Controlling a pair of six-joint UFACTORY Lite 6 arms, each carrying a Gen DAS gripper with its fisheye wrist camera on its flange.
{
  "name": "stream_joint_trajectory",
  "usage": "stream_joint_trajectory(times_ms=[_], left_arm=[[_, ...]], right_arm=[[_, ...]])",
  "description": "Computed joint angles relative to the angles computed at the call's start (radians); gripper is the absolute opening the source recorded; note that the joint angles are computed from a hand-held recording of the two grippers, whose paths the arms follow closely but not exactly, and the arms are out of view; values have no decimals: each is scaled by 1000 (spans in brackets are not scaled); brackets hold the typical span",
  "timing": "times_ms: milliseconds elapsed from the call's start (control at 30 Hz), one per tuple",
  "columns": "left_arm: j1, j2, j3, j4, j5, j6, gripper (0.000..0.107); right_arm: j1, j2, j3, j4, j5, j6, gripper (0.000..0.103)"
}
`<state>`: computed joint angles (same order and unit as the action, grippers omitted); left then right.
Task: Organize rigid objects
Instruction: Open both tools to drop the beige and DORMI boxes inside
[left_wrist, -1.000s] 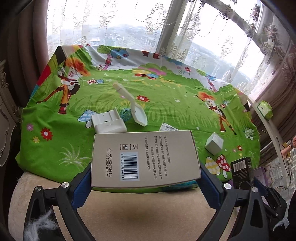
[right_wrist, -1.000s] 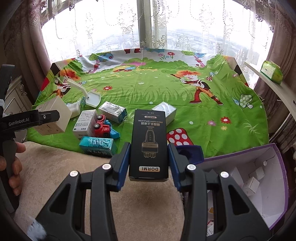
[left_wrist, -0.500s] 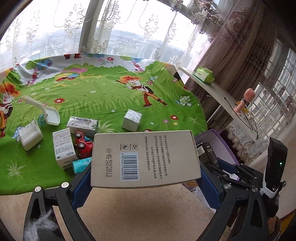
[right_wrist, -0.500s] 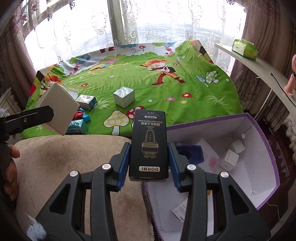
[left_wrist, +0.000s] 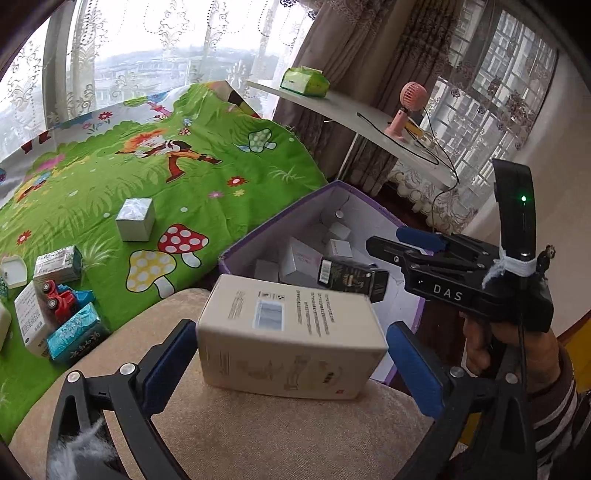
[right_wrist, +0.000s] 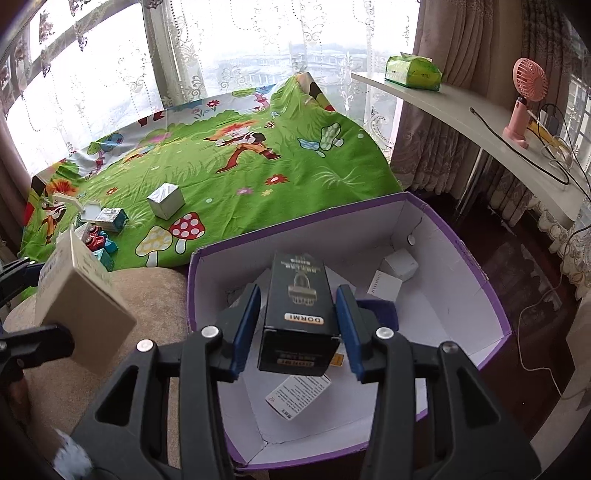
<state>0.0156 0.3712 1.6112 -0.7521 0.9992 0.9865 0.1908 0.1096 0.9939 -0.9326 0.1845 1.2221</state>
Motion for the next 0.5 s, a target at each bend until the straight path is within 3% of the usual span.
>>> stream_joint_trajectory(times_ms=[33,133,267,433,500], left_arm=[[-2,0,-2,10,1,-9,103],[-5,-10,-11,55,-33,-59,103],[24,-49,-44,11,-69,20,103],[13,-68,-44,126,-169,-44,103],[24,-52,-30,134,-160,-51,103]], right_arm=[[2,-4,-3,-64,14,63,69],[10,-25,-15,-200,48,198,83],[26,-19,5,-232,104,228,91],[84,15,52,-290,230,288,97],[97,22,66,-291,258,303,99]])
